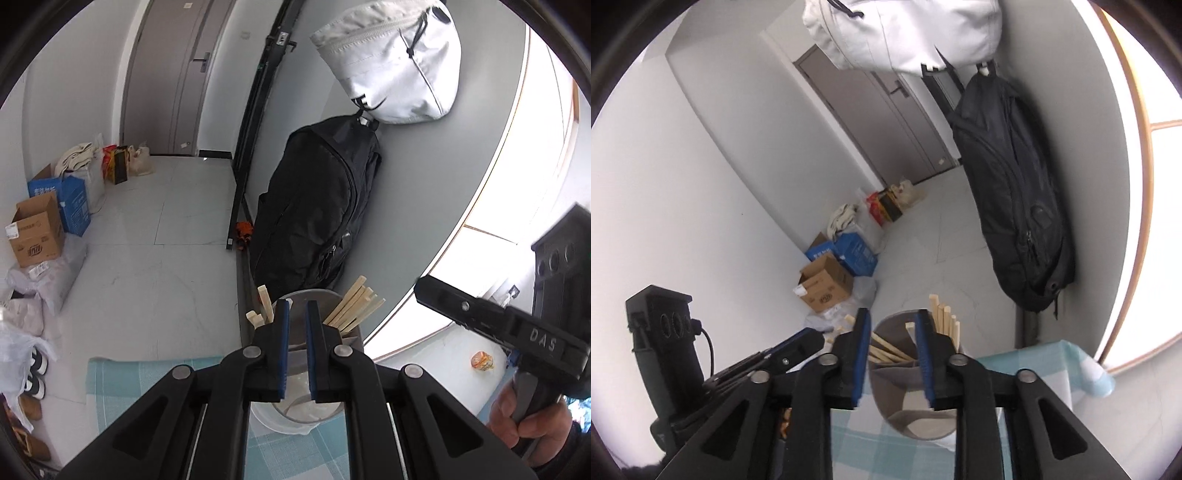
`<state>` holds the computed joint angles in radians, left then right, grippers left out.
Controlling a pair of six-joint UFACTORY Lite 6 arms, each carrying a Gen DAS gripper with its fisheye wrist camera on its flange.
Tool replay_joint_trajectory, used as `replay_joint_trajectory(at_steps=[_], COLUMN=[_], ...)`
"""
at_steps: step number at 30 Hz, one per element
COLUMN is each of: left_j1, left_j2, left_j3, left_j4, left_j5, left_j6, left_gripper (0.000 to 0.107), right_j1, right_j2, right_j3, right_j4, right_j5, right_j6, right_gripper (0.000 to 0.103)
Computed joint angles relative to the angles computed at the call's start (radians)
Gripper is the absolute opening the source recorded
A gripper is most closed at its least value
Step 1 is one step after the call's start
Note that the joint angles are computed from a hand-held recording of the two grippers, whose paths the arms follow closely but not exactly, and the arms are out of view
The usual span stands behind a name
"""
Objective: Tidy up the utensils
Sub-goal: 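Open both tools and withdraw them from the holder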
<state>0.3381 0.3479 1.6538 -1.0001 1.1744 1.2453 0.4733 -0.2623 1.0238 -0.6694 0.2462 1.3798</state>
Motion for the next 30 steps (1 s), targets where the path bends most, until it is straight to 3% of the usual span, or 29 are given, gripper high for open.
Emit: replay_joint_trajectory(at_steps=[4, 6, 13, 16, 18, 21, 25, 27, 30], left_j1=[0.031, 0.040, 0.101, 0.138, 0.166, 0.221, 0.305, 0.347, 0.430], left_j2=[-0.100, -0.169, -0.330, -0.388, -0.416, -0.464, -0.511, -0.549, -0.580], left_j3=[-0.094, -0.159, -0.293, -0.333, -0.351, -0.400, -0.465, -0.514, -0.580], left_j4=[-0.019, -0.028, -0.073, -0.095, -0.104, -0.146, -0.185, -0.215, -0.256], left_j5=[-0.024, -0.061, -0.082, -0.066, -0.068, -0.050, 0.008, 0.022, 0.074], left_j6=[0.018, 0.040, 0.072, 0.097, 0.109, 0.166, 0.249, 0.305, 0.388], left_gripper=[0.026, 0.041, 0.059, 0.065, 0.081, 0.082, 0.087, 0.097, 0.099], right_j1=[0.079, 0.131, 0.361, 0.517, 0.617, 0.739, 0.896, 0.945, 1.022], right_j2=[-0.083, -0.136, -0.239, -0.256, -0.242, -0.247, -0.232, -0.229, -0.216], right_j3=[-0.046, -0.075, -0.097, -0.091, -0.078, -0.095, -0.120, -0.147, -0.195], right_j4=[-0.156, -0.238, -0.420, -0.515, -0.570, -0.646, -0.696, -0.716, -0.741], right_j5=[0.098, 0.155, 0.389, 0.541, 0.654, 0.777, 0.958, 1.007, 1.079], right_j6=[0.160, 0.250, 0.419, 0.481, 0.514, 0.574, 0.657, 0.701, 0.766], right_gripper=[0.045, 0.050, 0.066, 0.077, 0.090, 0.101, 0.103, 0.103, 0.103])
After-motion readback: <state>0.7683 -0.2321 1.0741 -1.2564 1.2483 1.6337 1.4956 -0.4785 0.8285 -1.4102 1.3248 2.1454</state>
